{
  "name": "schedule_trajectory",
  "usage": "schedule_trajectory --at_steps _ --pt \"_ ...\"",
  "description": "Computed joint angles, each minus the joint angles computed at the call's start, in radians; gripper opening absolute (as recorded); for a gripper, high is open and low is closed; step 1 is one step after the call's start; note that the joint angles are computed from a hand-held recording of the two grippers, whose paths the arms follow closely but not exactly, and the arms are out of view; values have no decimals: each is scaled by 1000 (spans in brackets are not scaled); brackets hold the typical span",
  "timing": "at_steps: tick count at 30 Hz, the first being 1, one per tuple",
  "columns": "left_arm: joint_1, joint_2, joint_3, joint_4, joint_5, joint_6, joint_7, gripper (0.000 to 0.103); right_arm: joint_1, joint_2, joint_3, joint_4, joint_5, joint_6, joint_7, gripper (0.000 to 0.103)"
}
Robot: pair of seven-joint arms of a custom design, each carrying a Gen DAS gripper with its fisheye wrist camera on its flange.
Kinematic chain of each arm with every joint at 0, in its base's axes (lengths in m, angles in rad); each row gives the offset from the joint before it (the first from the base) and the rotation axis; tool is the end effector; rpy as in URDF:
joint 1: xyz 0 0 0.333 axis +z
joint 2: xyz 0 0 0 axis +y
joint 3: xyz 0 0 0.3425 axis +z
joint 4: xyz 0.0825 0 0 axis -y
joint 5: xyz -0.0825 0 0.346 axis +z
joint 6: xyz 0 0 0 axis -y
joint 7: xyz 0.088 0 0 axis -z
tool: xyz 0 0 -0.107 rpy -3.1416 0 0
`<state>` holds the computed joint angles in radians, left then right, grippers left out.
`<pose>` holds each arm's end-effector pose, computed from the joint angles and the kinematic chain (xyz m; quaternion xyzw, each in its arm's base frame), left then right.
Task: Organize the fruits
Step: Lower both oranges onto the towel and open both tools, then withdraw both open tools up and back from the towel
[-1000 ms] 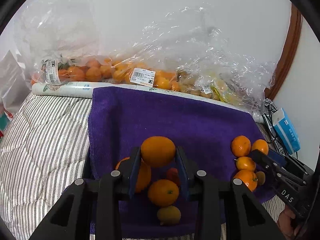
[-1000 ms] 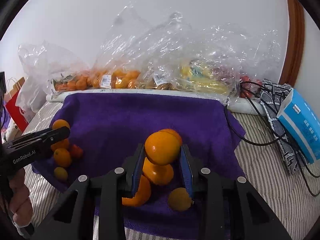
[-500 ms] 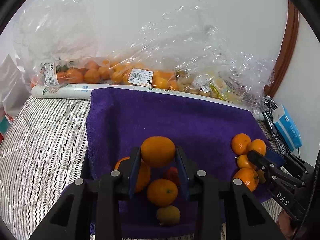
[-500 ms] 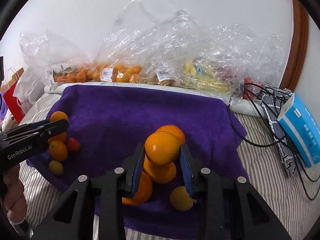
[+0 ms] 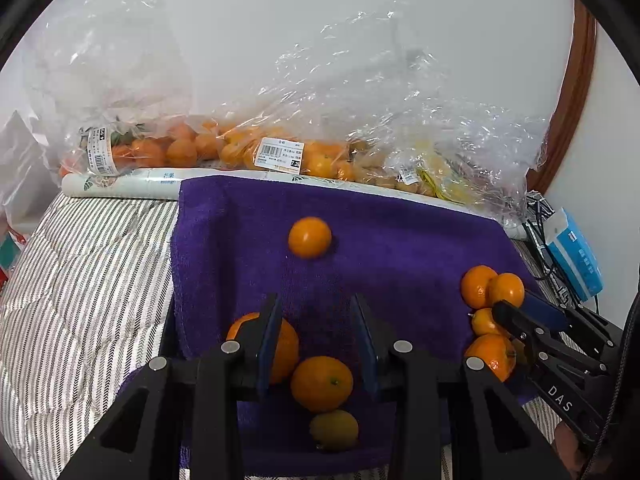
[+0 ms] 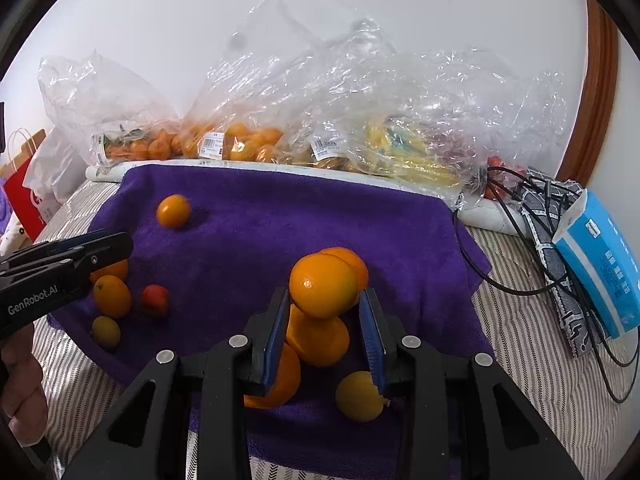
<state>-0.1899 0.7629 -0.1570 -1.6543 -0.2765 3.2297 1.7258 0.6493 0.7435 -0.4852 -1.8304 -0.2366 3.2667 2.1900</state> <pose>0.6970 -0.1934 0.3087 -0.6066 0.6885 -0.3533 0.1821 0.6559 0.1990 0.2902 -0.6633 0.6416 -0.2797 0.2649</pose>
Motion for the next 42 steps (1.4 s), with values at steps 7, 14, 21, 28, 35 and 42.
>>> schedule_trajectory --at_steps 7,14,21,28,35,42 --pt "6 -3 -9 -4 3 1 0 40 -10 -5 11 0 -1 -5 -2 36" --pt "-6 -7 3 -9 5 3 1 43 -29 -6 29 10 -10 -27 3 37" --pt "-29 -19 32 -15 5 -2 -8 47 -10 -13 6 -21 -16 41 10 65" --pt "-42 -93 47 -97 -8 26 -13 60 74 -39 -63 -89 94 147 -59 74" --pt "-127 -229 137 -270 -36 59 -46 69 180 -187 -118 -209 188 70 -93 74" --pt "-225 -389 204 -482 -75 144 -18 77 545 -272 -407 -386 362 85 -152 74"
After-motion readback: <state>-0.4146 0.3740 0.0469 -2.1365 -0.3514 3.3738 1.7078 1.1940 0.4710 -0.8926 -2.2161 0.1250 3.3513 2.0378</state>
